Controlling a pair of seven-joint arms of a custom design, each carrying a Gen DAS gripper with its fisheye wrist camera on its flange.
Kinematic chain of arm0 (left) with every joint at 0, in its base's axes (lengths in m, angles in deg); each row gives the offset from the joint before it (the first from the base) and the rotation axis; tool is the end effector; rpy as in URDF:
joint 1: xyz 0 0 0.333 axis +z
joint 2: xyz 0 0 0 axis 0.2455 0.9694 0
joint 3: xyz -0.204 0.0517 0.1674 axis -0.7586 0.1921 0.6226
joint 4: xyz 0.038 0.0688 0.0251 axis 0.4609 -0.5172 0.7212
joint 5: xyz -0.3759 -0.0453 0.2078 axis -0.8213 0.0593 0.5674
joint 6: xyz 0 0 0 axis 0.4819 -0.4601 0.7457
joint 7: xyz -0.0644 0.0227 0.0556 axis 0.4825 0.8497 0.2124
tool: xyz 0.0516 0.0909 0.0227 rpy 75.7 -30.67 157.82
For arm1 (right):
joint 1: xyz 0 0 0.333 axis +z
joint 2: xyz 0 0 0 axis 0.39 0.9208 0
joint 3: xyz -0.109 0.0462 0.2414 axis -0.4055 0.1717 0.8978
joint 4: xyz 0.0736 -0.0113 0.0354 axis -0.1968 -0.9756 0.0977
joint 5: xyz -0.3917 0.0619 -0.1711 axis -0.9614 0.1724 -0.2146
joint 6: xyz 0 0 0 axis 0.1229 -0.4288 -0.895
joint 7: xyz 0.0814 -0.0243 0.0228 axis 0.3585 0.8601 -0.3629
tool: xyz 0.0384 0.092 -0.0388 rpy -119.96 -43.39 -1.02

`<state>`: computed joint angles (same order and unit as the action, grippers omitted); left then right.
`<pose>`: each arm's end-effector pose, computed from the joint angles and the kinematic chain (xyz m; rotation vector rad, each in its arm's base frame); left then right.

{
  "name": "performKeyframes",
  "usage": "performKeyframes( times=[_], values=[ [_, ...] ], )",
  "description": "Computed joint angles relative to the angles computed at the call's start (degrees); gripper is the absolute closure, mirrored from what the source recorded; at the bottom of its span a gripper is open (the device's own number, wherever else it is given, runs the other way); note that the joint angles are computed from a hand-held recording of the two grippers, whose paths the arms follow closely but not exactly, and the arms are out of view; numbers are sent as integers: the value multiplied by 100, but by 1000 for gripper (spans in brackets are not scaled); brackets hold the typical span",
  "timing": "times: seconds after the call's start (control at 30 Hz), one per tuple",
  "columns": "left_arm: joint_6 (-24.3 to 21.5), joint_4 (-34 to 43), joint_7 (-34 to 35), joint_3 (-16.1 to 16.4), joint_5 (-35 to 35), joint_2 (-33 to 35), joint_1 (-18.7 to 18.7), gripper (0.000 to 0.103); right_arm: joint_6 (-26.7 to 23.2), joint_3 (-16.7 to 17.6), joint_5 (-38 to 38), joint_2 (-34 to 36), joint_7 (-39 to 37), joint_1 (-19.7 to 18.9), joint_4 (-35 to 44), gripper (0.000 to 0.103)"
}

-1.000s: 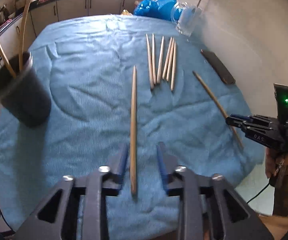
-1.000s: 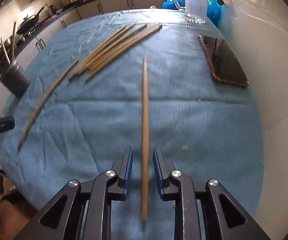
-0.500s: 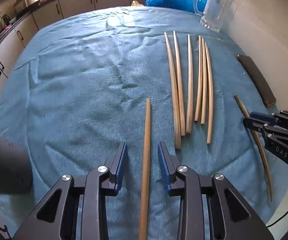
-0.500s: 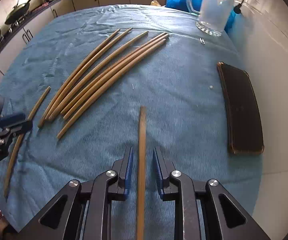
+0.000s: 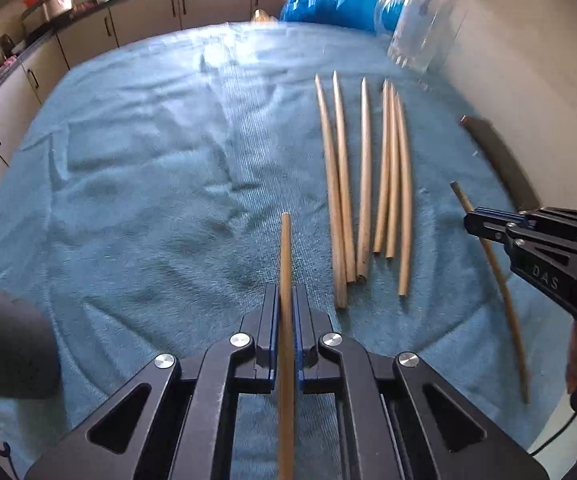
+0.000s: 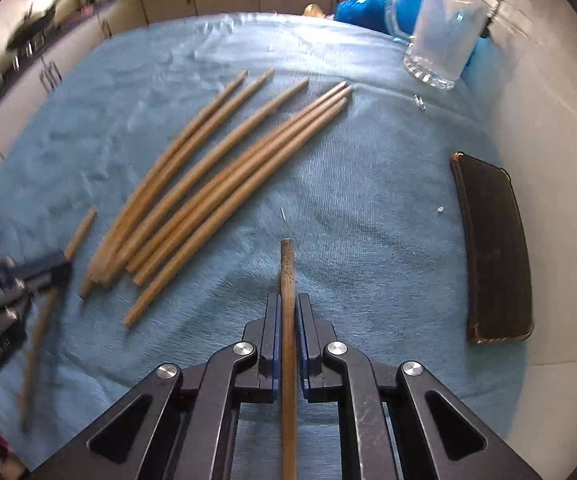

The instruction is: Organize utensils

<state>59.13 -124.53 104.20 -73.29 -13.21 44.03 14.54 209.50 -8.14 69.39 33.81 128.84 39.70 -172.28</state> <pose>0.6002 -0.0646 0.5039 -1.8845 2.0993 -0.6281 0.6272 0.2418 0.5095 -2.2121 1.6999 -0.3323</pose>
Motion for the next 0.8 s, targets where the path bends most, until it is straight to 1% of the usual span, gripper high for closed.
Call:
performKeyframes(
  times=[0.03,0.1,0.13,0.17,0.3,0.37,0.5,0.7,0.8],
  values=[
    [104,-136,67,20,-97,-144,-7,97,195,-2,51,-147,37,-12,-187,96],
    [301,-445,345,125,-579,-511,-54,97,654,8,393,-561,-9,-47,-664,96],
    [362,-610,545,212,-934,-734,-101,97,835,7,453,-722,-12,-40,-840,96],
    [405,-730,649,252,-1114,-894,-121,97,1081,10,510,-941,-10,-24,-1076,96],
    [780,-1395,1091,406,-1707,-1744,-250,97,1815,17,573,-1675,45,105,-1837,96],
    [951,-1651,1236,460,-1881,-2078,-313,97,2173,-8,702,-2054,17,219,-2218,96],
    [1328,-2190,1420,558,-2146,-2811,-461,97,2672,-56,741,-2384,22,416,-2507,96],
    [1596,-2598,1481,786,-2382,-3581,-581,97,3329,-142,953,-2727,52,758,-2768,96],
    [1705,-2679,1530,948,-2479,-3870,-600,97,3673,-187,1044,-2719,21,935,-2710,96]
  ],
)
